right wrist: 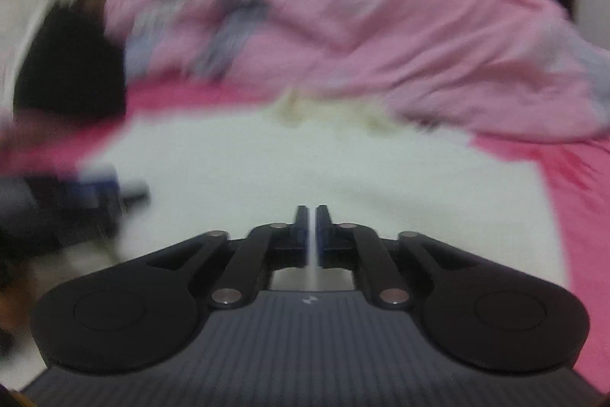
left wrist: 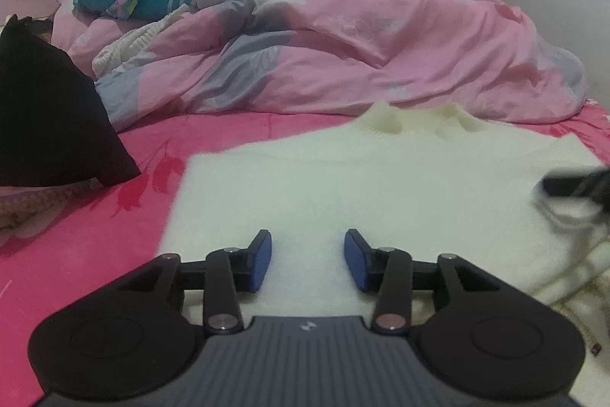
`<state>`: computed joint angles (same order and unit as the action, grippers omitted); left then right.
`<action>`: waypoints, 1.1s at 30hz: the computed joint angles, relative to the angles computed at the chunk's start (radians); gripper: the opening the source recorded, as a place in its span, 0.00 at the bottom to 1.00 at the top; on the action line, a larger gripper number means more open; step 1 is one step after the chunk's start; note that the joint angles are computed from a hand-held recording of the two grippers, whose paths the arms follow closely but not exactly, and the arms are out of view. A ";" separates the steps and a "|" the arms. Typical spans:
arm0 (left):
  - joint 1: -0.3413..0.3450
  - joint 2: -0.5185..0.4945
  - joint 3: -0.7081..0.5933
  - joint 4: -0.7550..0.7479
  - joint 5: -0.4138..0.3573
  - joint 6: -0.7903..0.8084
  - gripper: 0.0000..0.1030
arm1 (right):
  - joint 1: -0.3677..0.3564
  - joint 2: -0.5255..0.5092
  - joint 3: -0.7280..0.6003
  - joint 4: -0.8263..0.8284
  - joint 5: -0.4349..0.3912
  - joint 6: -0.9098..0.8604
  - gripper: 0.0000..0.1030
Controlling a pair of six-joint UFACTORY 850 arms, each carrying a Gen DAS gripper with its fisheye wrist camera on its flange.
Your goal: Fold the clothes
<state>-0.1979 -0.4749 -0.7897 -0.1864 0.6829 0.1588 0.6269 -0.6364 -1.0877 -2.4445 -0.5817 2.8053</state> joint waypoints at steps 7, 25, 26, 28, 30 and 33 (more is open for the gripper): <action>0.006 0.000 0.000 0.013 -0.002 -0.022 0.63 | 0.061 -0.074 -0.084 0.430 -0.165 -0.375 0.95; -0.016 -0.006 -0.006 -0.097 0.001 0.064 0.75 | 0.020 -0.051 -0.055 0.371 -0.084 -0.230 0.99; -0.016 -0.005 -0.006 -0.096 0.001 0.064 0.75 | 0.020 -0.051 -0.055 0.371 -0.084 -0.230 0.99; -0.015 -0.005 -0.006 -0.093 0.000 0.062 0.75 | 0.020 -0.050 -0.055 0.371 -0.084 -0.230 0.99; -0.014 -0.005 -0.006 -0.091 -0.001 0.061 0.75 | 0.020 -0.051 -0.055 0.370 -0.084 -0.229 0.99; -0.014 -0.005 -0.006 -0.090 -0.002 0.060 0.76 | 0.020 -0.050 -0.054 0.368 -0.084 -0.228 0.99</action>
